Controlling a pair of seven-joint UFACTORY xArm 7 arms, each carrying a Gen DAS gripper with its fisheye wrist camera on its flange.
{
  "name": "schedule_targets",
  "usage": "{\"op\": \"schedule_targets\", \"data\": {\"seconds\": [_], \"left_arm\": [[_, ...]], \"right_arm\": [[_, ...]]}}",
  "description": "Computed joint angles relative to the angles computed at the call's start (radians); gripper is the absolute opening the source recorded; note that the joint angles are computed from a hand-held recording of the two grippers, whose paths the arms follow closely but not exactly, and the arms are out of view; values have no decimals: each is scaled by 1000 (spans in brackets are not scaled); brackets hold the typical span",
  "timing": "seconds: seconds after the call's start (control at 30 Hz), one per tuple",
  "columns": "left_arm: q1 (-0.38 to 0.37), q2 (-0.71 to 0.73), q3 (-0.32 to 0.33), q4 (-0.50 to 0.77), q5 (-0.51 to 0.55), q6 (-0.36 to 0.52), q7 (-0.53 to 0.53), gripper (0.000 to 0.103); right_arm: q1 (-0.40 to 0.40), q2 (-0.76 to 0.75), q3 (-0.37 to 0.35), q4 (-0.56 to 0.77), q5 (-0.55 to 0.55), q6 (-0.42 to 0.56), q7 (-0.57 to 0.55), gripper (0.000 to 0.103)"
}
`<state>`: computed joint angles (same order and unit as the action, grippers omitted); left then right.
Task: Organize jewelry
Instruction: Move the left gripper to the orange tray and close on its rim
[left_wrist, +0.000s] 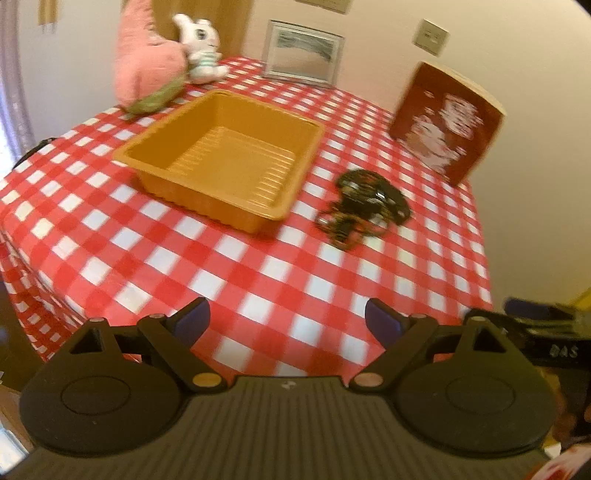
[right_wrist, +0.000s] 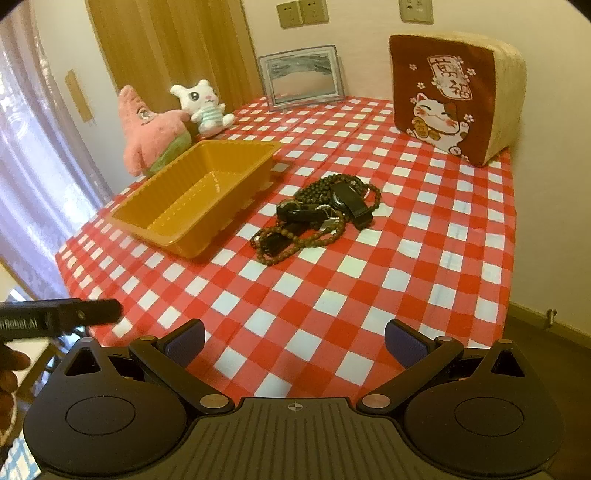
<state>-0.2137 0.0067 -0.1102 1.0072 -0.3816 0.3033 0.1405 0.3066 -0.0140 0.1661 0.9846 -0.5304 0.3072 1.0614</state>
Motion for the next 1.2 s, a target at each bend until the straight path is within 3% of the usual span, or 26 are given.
{"op": "schedule_targets", "data": {"seconds": [0.2, 0.33, 0.43, 0.57, 0.83, 1.0, 1.2], "left_arm": [[52, 97, 0, 42, -105, -122, 55, 87], [165, 183, -97, 109, -304, -204, 262, 87], [233, 257, -153, 176, -360, -235, 332, 84], [365, 362, -288, 267, -416, -295, 437, 80], [523, 575, -452, 443, -365, -370, 425, 69], [495, 691, -415, 584, -269, -323, 358, 60], [487, 795, -428, 693, -165, -304, 315, 45]], "right_arm": [[3, 62, -35, 25, -151, -46, 182, 103], [24, 117, -69, 72, -204, -42, 258, 103], [48, 170, -91, 130, -204, -8, 272, 103], [79, 240, -120, 210, -169, 38, 265, 103], [140, 374, -170, 387, -100, 137, 228, 103], [164, 442, -194, 478, -60, 195, 226, 103], [178, 502, -207, 567, -14, 262, 208, 103]]}}
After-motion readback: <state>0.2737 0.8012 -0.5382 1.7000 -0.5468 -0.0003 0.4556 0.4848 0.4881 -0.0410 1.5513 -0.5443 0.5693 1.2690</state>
